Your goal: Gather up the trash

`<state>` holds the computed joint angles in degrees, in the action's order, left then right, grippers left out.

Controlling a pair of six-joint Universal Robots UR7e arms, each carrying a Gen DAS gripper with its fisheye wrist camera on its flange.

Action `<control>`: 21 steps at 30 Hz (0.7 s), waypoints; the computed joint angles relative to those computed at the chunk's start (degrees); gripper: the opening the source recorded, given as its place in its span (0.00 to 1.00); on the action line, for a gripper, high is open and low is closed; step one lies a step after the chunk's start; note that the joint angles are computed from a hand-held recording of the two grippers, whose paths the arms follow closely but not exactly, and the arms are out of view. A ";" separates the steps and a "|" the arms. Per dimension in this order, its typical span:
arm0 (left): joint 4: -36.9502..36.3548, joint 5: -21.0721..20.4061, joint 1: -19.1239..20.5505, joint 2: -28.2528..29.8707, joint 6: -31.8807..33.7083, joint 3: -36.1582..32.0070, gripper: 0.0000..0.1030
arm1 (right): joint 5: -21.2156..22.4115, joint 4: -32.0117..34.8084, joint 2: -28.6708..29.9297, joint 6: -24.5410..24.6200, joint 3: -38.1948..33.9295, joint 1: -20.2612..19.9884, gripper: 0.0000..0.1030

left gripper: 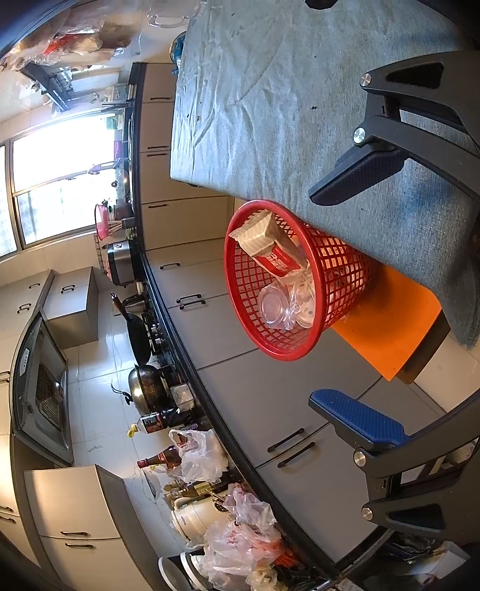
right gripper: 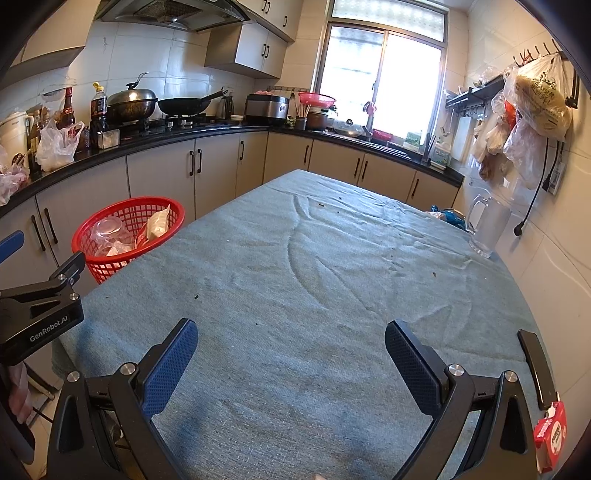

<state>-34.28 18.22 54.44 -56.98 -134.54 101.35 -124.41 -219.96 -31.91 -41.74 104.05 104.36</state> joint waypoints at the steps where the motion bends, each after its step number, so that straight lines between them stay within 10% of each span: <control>1: -0.24 -0.04 -0.06 0.06 0.37 -0.02 0.96 | -0.02 -0.07 0.02 -0.01 -0.02 -0.01 1.00; 17: 2.50 1.13 -1.53 3.49 -0.08 -2.48 0.96 | -0.72 -1.11 -1.47 1.96 1.54 -1.03 1.00; 21: 14.71 2.91 -1.81 7.60 -7.88 -8.44 0.96 | -1.40 0.13 -3.39 4.62 1.63 -2.62 1.00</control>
